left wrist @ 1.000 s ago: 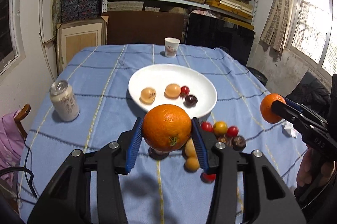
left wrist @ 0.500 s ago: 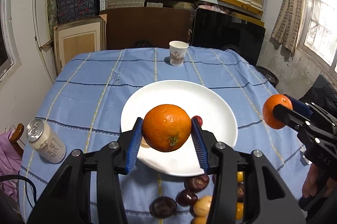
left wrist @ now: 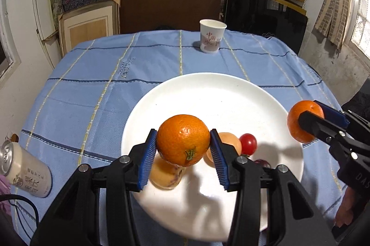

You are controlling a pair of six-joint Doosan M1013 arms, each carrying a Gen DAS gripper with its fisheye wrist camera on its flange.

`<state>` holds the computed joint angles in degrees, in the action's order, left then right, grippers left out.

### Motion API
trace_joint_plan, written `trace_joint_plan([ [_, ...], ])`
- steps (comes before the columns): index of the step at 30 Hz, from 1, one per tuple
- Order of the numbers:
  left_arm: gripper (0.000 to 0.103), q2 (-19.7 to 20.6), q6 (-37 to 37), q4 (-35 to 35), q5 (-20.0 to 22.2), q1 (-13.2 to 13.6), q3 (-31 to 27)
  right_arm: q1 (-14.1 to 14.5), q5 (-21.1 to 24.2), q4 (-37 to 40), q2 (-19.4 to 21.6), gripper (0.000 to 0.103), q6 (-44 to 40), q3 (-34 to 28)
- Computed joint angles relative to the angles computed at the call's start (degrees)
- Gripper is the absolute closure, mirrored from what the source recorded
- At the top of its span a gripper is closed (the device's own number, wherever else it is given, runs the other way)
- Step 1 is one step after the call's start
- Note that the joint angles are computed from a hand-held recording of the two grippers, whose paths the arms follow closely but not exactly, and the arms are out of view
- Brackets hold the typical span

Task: Organize fruits
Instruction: 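Lower both oranges onto the white plate and open both tools, then grasp the pale yellow apple with the right tool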

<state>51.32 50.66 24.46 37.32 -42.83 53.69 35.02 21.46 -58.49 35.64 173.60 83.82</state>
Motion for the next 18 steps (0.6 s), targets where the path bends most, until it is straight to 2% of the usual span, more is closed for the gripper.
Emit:
trace_joint_plan([
  [2,0.057,1.1,2.7,-2.8,0.8,0.3,-1.7,-0.5,-0.6,5.7,0.8,0.057,-5.3,-1.0],
  [4,0.042,1.6,3.6,-3.2,1.2,0.3,-2.5,-0.8,-0.3,12.1,1.7,0.057,-12.0,-2.2],
  [5,0.031,1.4,0.9,0.2,0.8,0.0,-2.0,-0.7,-0.2,11.2,1.8,0.051,-11.6,-2.2],
  [6,0.025,0.9,-1.9,3.6,0.1,-0.3,-1.0,-0.4,0.5,8.1,1.8,0.041,-9.0,-2.2],
  [12,0.025,-2.6,-7.5,7.5,-1.9,-0.6,4.0,0.2,-0.4,1.0,-0.6,0.04,-1.1,0.9],
  [15,0.025,-6.0,-10.5,8.1,-5.4,-0.6,9.2,1.1,-0.9,-4.4,-2.9,0.04,5.2,3.9],
  [18,0.024,-9.9,-11.9,9.1,-9.2,-1.0,15.2,3.1,0.9,-7.3,-5.3,0.04,7.8,6.7],
])
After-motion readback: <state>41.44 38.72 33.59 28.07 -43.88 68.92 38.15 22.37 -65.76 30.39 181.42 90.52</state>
